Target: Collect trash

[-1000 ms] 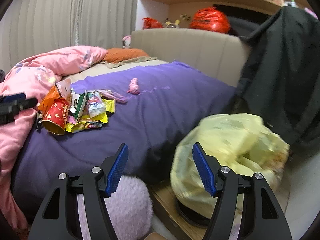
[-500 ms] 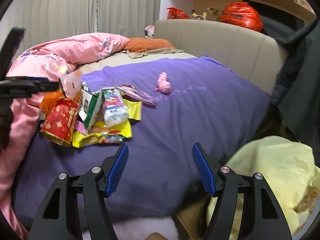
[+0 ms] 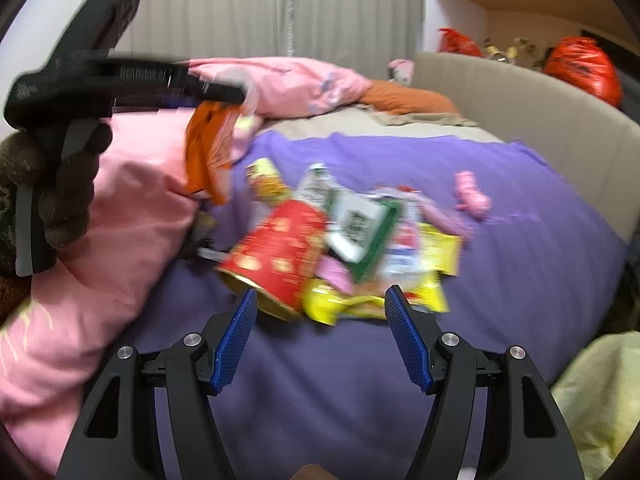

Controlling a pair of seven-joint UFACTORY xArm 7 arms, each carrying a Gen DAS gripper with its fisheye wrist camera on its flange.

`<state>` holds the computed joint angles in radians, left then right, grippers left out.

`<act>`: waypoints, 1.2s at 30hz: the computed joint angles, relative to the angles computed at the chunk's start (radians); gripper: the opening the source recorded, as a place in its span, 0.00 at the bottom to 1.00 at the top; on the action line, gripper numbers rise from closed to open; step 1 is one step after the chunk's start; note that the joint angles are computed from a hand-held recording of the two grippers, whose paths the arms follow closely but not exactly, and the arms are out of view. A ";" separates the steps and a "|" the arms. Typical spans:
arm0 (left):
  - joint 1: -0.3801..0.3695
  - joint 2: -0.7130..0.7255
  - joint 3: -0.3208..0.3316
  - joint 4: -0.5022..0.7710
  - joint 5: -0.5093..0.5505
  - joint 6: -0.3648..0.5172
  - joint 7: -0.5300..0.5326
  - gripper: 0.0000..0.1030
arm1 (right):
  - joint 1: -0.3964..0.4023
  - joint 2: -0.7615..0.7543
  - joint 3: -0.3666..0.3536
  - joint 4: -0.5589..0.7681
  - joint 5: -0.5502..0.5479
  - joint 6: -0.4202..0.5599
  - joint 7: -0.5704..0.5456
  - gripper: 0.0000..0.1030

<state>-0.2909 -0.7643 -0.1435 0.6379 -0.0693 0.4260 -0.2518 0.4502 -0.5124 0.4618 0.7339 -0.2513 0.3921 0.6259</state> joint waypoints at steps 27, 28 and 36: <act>-0.009 -0.117 -0.047 -0.076 0.000 -0.051 -0.114 0.28 | -0.009 -0.122 -0.086 -0.046 -0.005 -0.049 0.089 0.35; -0.010 -0.119 -0.057 -0.063 0.006 -0.048 -0.118 0.28 | -0.012 -0.148 -0.096 -0.052 0.008 -0.039 0.070 0.35; 0.016 -0.056 -0.179 0.121 0.079 0.006 -0.179 0.28 | -0.058 -0.436 -0.162 -0.136 0.084 0.081 -0.058 0.35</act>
